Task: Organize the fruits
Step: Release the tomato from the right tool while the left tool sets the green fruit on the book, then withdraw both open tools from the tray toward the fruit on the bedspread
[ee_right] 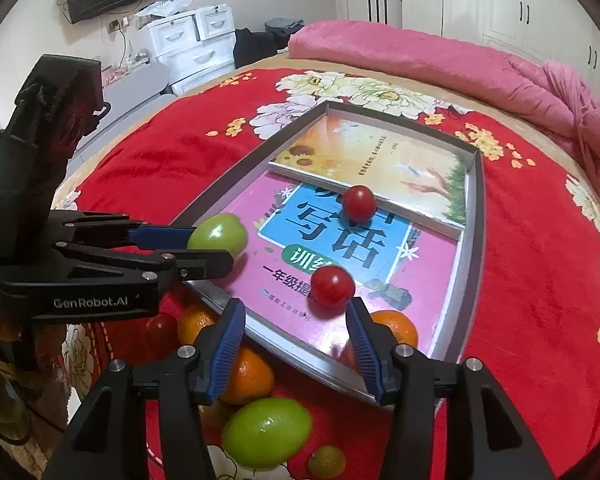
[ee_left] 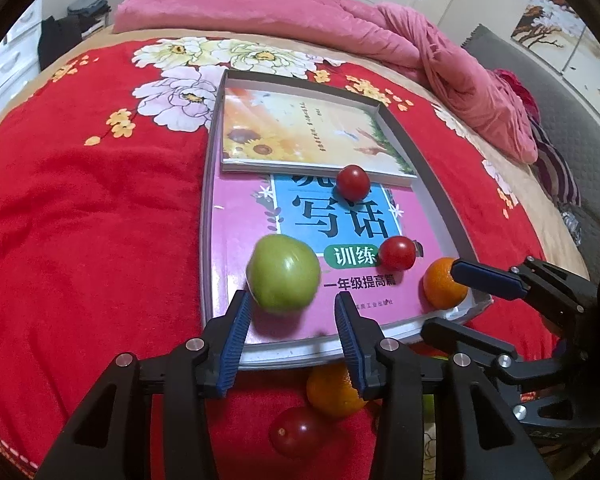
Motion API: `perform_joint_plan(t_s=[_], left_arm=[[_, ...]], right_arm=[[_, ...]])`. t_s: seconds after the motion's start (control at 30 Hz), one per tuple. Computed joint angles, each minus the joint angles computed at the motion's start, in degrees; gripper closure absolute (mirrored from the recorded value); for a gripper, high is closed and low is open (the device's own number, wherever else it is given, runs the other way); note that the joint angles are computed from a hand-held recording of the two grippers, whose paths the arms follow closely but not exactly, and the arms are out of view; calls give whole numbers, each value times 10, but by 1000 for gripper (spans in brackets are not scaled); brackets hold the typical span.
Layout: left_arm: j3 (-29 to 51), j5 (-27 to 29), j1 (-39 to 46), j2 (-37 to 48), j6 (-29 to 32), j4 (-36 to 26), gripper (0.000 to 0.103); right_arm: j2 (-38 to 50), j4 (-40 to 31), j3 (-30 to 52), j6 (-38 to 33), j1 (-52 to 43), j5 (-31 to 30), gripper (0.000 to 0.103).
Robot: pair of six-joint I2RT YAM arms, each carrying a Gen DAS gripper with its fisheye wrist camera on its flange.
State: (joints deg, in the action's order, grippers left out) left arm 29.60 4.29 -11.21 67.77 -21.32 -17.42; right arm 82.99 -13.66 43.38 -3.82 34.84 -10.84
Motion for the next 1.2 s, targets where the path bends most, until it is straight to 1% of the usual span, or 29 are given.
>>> perform_joint_plan(t_s=[0.13, 0.37, 0.43, 0.67, 0.7, 0.73, 0.8, 0.97, 1.03, 1.2], left_arm=[[3, -7, -6, -4, -3, -6, 52], [6, -15, -9, -28, -9, -26, 50], [6, -13, -8, -41, -11, -33, 45], [21, -14, -14, -78, -24, -59, 42], [23, -13, -15, -82, -26, -62, 40], [25, -14, -17, -84, -29, -65, 33], [28, -18, -20, -95, -34, -71, 30], [38, -23, -25, -110, -42, -83, 28], [42, -17, -22, -118, -47, -90, 28], [52, -9, -15, -137, -51, -106, 28]], right_arm=[[-19, 2, -8, 1, -5, -7, 50], [-50, 0, -15, 2, -7, -5, 48], [-58, 1, -17, 6, -10, -9, 44], [-79, 3, -20, 17, -25, -21, 40], [-82, 3, -21, 18, -26, -22, 39], [-86, 3, -22, 20, -29, -23, 39], [-94, 3, -24, 23, -32, -23, 38], [-109, 4, -26, 29, -38, -22, 36], [-112, 5, -27, 29, -41, -22, 35], [-129, 5, -29, 28, -53, -25, 29]])
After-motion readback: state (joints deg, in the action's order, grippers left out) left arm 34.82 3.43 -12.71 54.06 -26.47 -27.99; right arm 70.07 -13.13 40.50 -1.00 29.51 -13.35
